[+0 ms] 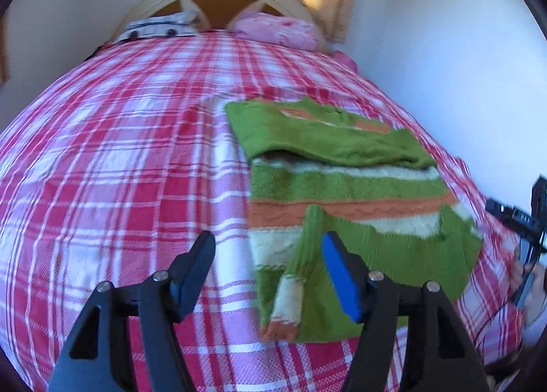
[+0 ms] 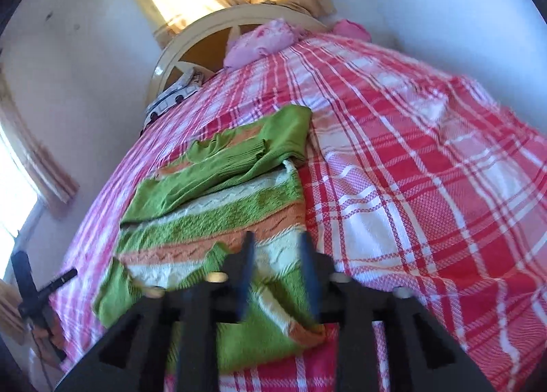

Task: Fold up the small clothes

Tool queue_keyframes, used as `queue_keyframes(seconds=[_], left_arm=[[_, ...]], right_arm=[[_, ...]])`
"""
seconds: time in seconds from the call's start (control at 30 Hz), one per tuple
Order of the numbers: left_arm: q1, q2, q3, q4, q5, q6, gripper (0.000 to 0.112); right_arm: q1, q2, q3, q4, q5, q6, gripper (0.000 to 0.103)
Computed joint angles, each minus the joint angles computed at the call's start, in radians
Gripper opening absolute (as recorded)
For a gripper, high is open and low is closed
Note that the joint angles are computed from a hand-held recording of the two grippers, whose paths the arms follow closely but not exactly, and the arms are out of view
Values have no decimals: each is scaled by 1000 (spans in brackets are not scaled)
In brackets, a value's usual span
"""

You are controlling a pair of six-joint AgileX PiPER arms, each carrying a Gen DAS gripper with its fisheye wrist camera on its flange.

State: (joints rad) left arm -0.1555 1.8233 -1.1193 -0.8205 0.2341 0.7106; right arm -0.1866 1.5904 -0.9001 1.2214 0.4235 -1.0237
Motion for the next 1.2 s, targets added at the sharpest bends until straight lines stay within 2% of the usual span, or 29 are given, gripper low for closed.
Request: queue_keyframes(seconds=[0.13,0.3,0.33,0.37,0.4,0.43,0.5,0.6,0.8,0.87,0.97,1.0,1.07,1.1,1.13,1.2], left_arm=[[-52,96,-111,82,53,-31,68],[-105,244,-278,363,152,-310,67],[-113,251,-273,385,130,-330,67],[-118,241,-253,368,102,-310,62],[-119,231,-237,315,92,-251,47],[-117,225,-234,285,101,-219,40],[-122,212,-219,300,90,-238,22],[-122,202,-203,273,81,-213,18],[-109,220,-215,161,88,-133,19],[-106,231,-232,156,103,-137,26],[-103,240,-254,152,127,-131,45],[-105,246,-263,160,128,-137,50],[-107,254,-272,159,128,-142,51],[-110,256,-272,156,119,-143,50],[-111,256,-271,152,116,-142,47],[-108,249,-259,108,118,-100,14]], right_arm=[[62,-13,6,-28,-32,-20,48],[102,-31,13,-69,-66,-5,48],[103,-38,18,-86,-70,1,48],[104,-43,21,-110,-75,12,48],[106,-50,26,-145,-86,30,48],[106,-57,33,-172,-96,42,48],[93,-55,33,-195,-90,41,48],[83,-33,17,-220,-65,40,48],[155,50,-76,-327,-42,66,48],[180,96,-122,-377,-27,97,48],[231,174,-201,-556,-26,236,48],[237,202,-232,-580,-3,249,48],[231,250,-284,-579,66,249,48],[238,261,-291,-613,59,284,49],[241,265,-291,-633,50,297,49],[233,259,-281,-601,59,254,48]])
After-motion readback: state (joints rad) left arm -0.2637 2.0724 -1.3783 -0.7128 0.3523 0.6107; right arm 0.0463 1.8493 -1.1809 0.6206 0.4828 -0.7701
